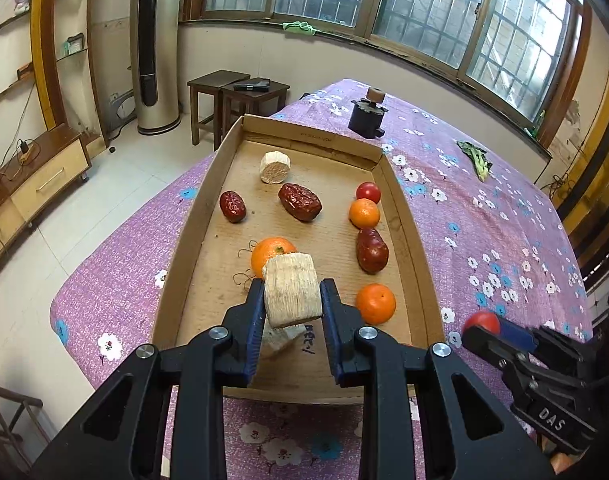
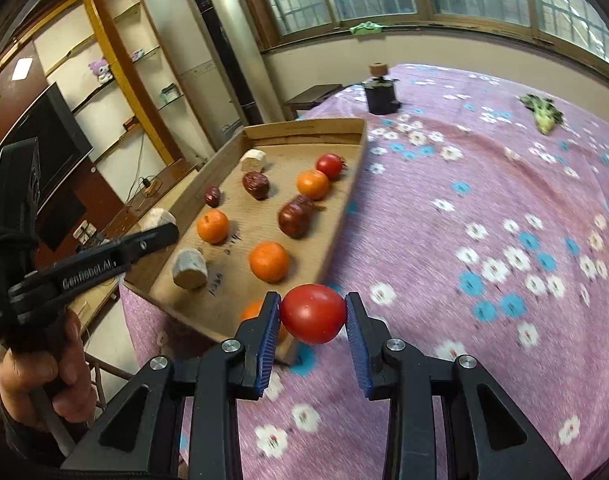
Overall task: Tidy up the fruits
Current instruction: 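Carry the held cube and tomato over the cardboard tray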
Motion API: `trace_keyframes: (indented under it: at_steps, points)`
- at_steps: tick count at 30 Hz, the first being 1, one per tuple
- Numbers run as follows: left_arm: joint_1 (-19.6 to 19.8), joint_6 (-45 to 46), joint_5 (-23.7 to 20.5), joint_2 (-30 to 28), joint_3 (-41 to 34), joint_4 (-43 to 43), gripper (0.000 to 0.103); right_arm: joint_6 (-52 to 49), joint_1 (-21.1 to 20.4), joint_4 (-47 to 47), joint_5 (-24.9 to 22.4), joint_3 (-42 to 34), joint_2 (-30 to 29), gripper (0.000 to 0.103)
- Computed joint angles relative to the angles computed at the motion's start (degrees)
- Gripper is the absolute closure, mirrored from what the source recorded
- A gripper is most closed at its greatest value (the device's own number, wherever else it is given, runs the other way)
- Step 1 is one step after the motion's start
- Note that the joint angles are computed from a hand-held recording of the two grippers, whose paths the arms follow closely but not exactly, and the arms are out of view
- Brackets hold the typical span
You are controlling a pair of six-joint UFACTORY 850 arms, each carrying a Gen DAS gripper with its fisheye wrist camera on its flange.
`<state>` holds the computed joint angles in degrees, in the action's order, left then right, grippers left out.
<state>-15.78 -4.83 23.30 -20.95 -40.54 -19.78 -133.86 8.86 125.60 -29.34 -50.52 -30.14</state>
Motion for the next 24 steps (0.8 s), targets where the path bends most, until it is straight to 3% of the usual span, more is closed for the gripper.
trace_keyframes:
  at_steps: [24]
  points:
    - [5.0, -4.3, -2.1, -1.5, -0.1, 7.3, 0.079, 9.5, 7.2, -11.7, 3.5, -11.2, -7.1, 0.07]
